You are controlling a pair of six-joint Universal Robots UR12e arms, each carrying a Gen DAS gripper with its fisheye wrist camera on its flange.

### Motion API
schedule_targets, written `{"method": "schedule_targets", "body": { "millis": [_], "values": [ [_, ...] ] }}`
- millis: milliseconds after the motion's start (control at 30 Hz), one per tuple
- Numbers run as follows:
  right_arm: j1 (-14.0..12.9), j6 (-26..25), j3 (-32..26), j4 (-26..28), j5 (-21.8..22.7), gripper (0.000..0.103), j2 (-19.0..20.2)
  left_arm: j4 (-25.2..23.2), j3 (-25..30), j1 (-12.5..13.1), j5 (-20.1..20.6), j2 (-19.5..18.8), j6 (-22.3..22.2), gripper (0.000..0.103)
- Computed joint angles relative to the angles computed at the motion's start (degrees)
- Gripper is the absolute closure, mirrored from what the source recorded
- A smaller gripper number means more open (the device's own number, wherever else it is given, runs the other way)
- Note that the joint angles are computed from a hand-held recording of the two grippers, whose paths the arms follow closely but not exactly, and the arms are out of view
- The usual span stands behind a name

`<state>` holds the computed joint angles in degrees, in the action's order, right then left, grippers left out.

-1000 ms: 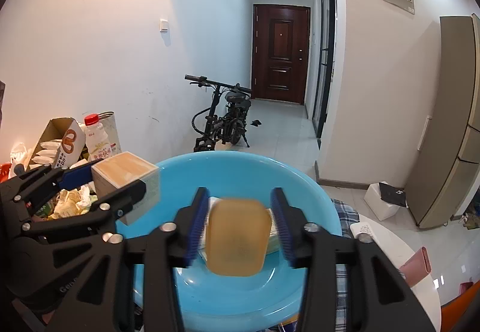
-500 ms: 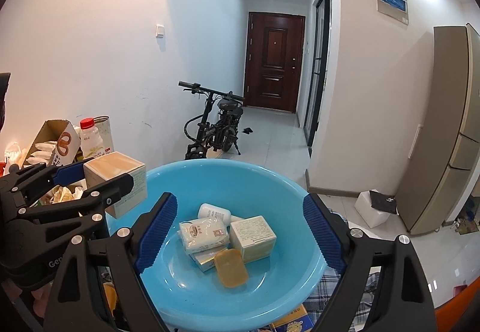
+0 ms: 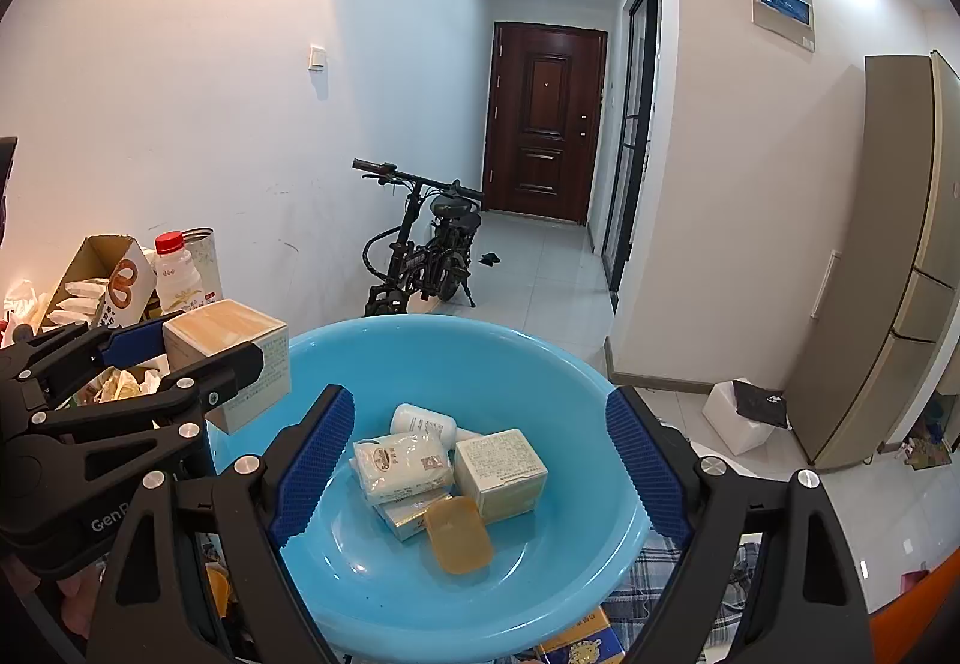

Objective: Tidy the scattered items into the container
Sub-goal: 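Open the left tool to drop the beige box into the basin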

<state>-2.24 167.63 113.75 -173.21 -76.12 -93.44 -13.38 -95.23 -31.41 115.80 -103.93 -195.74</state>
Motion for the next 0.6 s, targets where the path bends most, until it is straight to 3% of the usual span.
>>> {"method": "schedule_targets", "body": {
  "millis": [367,500,600],
  "values": [
    [0.07,0.22,-0.25,0.40,-1.37,0.012,0.15,0.17,-0.03,-0.16,0.47,0.04,0.30,0.052],
    [0.89,-0.17,-0.29,-0.68,-4.74,0.000,0.51,-0.25,0.11,-0.21,1.37,-0.04,0.20,0.052],
    [0.85,-0.08,-0.27,-0.87,-5.01,0.000,0.50,-0.18,0.03,-0.12,0.99,0.02,0.03,0.052]
  ]
}}
